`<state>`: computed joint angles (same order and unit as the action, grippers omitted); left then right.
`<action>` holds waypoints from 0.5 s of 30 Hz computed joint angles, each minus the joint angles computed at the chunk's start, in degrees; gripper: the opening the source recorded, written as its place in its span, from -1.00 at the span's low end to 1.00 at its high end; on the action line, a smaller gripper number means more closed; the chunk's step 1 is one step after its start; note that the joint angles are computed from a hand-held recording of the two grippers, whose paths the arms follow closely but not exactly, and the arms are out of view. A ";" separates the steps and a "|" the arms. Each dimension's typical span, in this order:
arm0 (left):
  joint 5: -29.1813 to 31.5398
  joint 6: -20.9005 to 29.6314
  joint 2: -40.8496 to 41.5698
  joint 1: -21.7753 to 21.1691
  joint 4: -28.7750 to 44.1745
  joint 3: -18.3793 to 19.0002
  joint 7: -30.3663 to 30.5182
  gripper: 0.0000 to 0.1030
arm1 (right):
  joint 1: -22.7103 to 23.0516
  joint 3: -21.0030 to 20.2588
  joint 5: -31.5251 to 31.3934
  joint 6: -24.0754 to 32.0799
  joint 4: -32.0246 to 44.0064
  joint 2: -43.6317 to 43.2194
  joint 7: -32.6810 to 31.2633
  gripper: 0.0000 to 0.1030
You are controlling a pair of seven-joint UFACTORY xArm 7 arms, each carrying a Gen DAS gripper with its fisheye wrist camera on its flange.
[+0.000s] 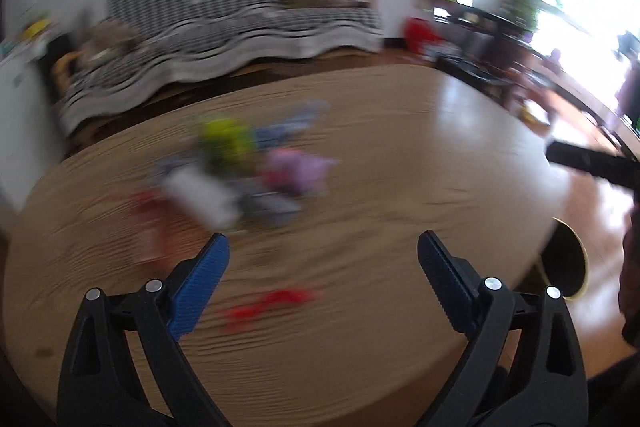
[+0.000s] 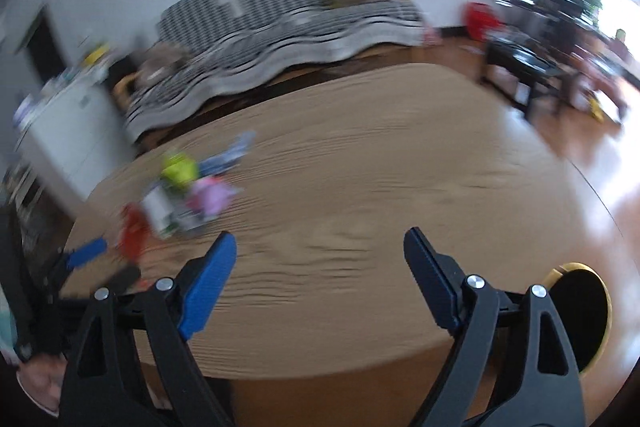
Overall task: Collect trash
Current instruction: 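Swing both tools back over the table, then grasp the red cigarette box with the left tool while the right tool grasps the red ribbon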
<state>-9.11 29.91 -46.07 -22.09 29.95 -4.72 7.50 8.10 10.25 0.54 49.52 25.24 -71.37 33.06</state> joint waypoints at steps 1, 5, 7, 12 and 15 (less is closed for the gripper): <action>0.03 0.32 -0.49 0.85 -0.18 2.15 0.92 0.79 | 0.80 1.67 0.65 -2.19 1.13 3.48 0.36 0.61; 0.05 1.60 -0.44 5.51 -0.04 8.06 4.63 0.79 | 4.00 5.72 1.74 -10.54 4.34 16.28 2.20 0.61; -0.42 1.14 1.54 7.30 0.42 10.02 6.53 0.79 | 5.73 6.94 1.60 -13.64 5.65 21.98 3.00 0.61; -4.56 0.35 7.80 7.43 3.31 12.52 11.36 0.79 | 9.32 8.19 -0.55 -17.44 7.95 30.73 3.75 0.61; -7.57 -1.26 10.76 7.21 3.76 12.82 13.51 0.79 | 11.54 7.07 -1.13 -19.43 8.17 33.92 2.69 0.61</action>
<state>-16.68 28.65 -35.31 -14.88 33.72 8.10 21.01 19.64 17.32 -0.58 30.10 33.41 -37.45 35.75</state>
